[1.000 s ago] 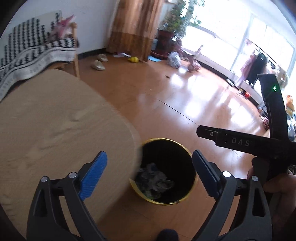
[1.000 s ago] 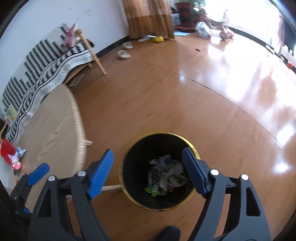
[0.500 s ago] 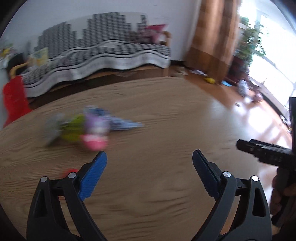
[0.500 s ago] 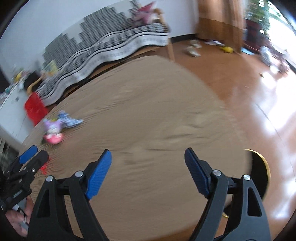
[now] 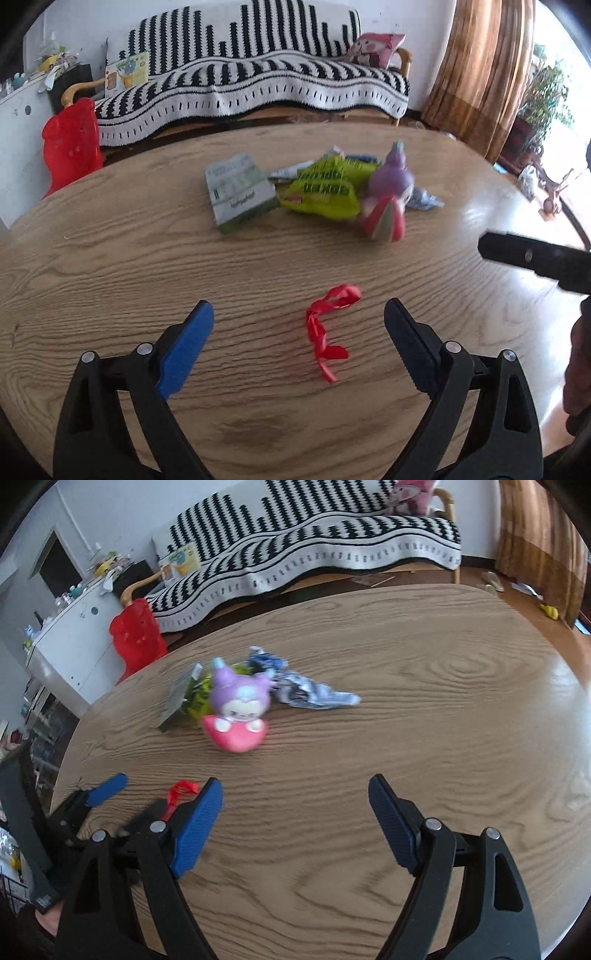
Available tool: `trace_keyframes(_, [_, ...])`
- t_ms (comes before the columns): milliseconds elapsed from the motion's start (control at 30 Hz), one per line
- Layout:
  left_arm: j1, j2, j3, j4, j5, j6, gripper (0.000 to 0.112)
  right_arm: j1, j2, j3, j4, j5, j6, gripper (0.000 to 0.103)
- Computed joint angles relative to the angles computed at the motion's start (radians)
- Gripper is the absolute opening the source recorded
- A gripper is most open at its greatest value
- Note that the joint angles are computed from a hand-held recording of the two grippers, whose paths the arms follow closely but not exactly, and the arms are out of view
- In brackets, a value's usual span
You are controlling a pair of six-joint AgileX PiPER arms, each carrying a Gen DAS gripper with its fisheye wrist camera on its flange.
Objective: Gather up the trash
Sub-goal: 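Grasp red ribbon with left tool while right tool grasps purple-pink toy figure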
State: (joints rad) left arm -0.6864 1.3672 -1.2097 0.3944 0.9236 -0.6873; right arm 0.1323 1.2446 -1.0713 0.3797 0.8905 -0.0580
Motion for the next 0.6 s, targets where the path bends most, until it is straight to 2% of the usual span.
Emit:
trace_keyframes(133, [0.008, 0.02, 0.023, -0.016, -0.019, -0.003, 0.086, 0.059, 0.058, -0.034, -0.021, -0.036, 0.05, 0.078])
trace_keyframes(233, [-0.002, 0.03, 0.034, 0.002, -0.02, -0.009, 0.068, 0.094, 0.098, -0.06, -0.039, -0.058, 0.079, 0.078])
trace_keyframes(267, [-0.023, 0.029, 0.041, 0.039, -0.013, -0.045, 0.054, 0.112, 0.12, -0.075, -0.049, -0.067, 0.096, 0.078])
trace_keyframes(300, [-0.041, 0.029, 0.044, 0.072, -0.003, -0.063, 0.03, 0.126, 0.139, -0.087, -0.056, -0.076, 0.109, 0.078])
trace_keyframes(367, [-0.035, 0.022, 0.037, 0.03, 0.007, -0.017, 0.009, 0.146, 0.17, -0.106, -0.062, -0.09, 0.123, 0.078])
trace_keyframes(500, [-0.055, -0.011, 0.04, 0.039, 0.019, -0.029, 0.009, 0.183, 0.229, -0.144, -0.094, -0.12, 0.165, 0.078])
trace_keyframes(600, [-0.064, -0.033, 0.042, 0.026, 0.027, -0.013, 0.009, 0.18, 0.261, -0.154, -0.059, -0.143, 0.164, 0.078])
